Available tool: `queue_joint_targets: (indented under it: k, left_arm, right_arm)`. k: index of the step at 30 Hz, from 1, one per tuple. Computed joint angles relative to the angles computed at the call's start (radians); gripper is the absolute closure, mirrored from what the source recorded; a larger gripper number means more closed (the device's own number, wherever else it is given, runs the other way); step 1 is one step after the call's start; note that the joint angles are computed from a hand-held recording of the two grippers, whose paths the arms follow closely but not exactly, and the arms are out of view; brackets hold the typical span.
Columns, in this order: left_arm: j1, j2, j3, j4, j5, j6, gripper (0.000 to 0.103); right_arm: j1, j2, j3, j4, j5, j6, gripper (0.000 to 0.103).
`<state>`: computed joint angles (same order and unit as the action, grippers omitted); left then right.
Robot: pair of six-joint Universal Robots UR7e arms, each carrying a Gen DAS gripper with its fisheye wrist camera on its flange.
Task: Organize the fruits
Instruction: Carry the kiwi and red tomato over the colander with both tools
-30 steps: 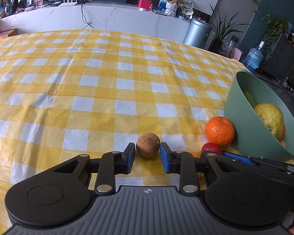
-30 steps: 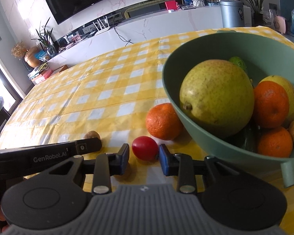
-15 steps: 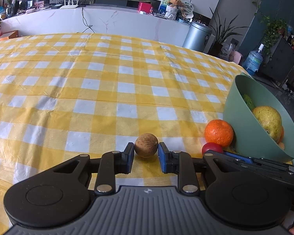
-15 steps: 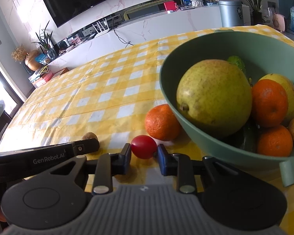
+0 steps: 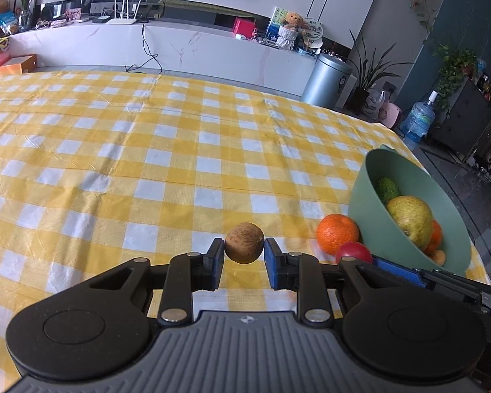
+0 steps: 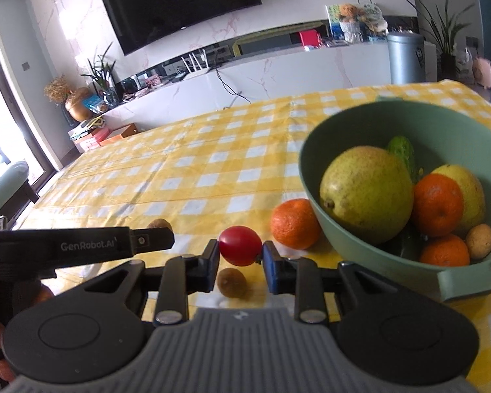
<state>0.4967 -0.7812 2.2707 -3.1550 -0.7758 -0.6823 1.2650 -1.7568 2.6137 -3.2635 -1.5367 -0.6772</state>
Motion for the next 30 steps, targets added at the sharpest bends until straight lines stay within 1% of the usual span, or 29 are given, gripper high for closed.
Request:
queue_joint_targets:
  k: [2,5,11,16,21,23,26,30]
  left_arm:
    - [-0.02,-0.014,0.0,0.033,0.004,-0.025,0.074]
    - [-0.043,-0.025,-0.006,0.046,-0.006,-0.04,0.074]
    - [-0.099,-0.025,-0.033,0.076,-0.002,-0.04,0.074]
    - [-0.127,-0.01,-0.071,0.081,-0.015,-0.022,0.074]
    - [-0.135,0.018,-0.126,0.082,-0.037,0.013,0.074]
    - [-0.13,0.03,-0.154,0.087,-0.057,0.023,0.074]
    - [-0.134,0.057,-0.186,0.081,-0.065,0.051,0.074]
    - [-0.13,0.105,-0.23,0.069,-0.084,0.103,0.074]
  right_arm:
    - [-0.004,-0.045,0.012,0.022,0.018,-0.018,0.078]
    - [-0.018,-0.125,0.024,0.075,0.05,-0.029,0.078]
    - [-0.058,-0.28,0.035,0.168,0.098,-0.045,0.078]
    - [-0.105,-0.375,0.025,0.222,0.135,-0.057,0.078]
    - [-0.146,-0.436,0.006,0.248,0.167,-0.075,0.078]
    - [-0.153,-0.439,-0.008,0.252,0.166,-0.078,0.078]
    - [-0.156,-0.434,-0.031,0.252,0.154,-0.085,0.078]
    - [-0.186,-0.443,-0.049,0.263,0.156,-0.121,0.078]
